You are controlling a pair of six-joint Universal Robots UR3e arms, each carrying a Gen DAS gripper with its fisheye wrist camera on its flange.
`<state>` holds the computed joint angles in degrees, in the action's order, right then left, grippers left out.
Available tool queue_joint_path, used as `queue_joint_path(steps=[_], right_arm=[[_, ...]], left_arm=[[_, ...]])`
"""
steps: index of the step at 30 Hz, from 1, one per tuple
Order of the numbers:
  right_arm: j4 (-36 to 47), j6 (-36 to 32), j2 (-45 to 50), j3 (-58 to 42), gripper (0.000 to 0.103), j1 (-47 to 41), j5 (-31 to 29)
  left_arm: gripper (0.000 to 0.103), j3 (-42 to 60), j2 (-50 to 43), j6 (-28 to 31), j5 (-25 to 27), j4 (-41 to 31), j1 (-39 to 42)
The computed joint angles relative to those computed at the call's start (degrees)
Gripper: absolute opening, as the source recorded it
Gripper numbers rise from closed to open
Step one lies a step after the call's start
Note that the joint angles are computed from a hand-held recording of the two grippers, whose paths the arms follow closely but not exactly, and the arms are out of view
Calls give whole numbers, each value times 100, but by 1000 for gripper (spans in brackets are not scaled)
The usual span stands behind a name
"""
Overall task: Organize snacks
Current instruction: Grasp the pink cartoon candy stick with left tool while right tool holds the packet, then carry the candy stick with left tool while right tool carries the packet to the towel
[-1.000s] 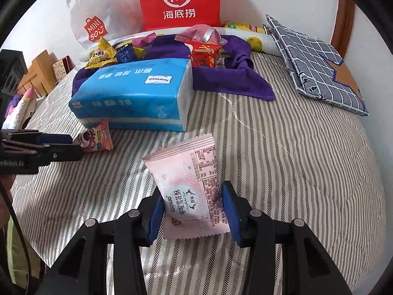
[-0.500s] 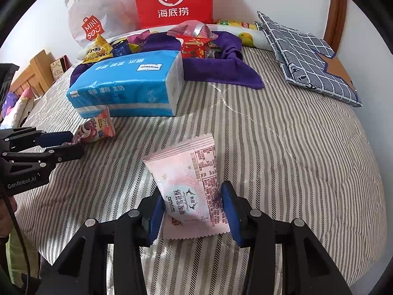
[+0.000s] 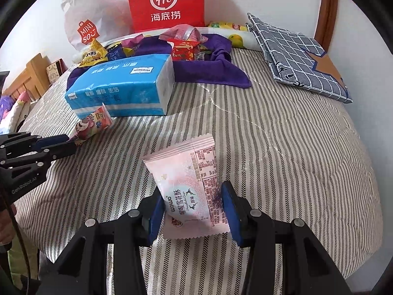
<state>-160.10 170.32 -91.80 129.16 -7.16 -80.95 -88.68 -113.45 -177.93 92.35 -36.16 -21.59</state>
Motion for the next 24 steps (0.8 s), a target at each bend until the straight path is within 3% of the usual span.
queue_joint_path(steps=[14,24], right_arm=[[122,67,-280,35,43,5,-3],[213,71,-495,51,43,38,8]], left_arm=[[4,-517,816,-90,-879,-139,331],[4,-846,1246,-163,-1239,-258,569]])
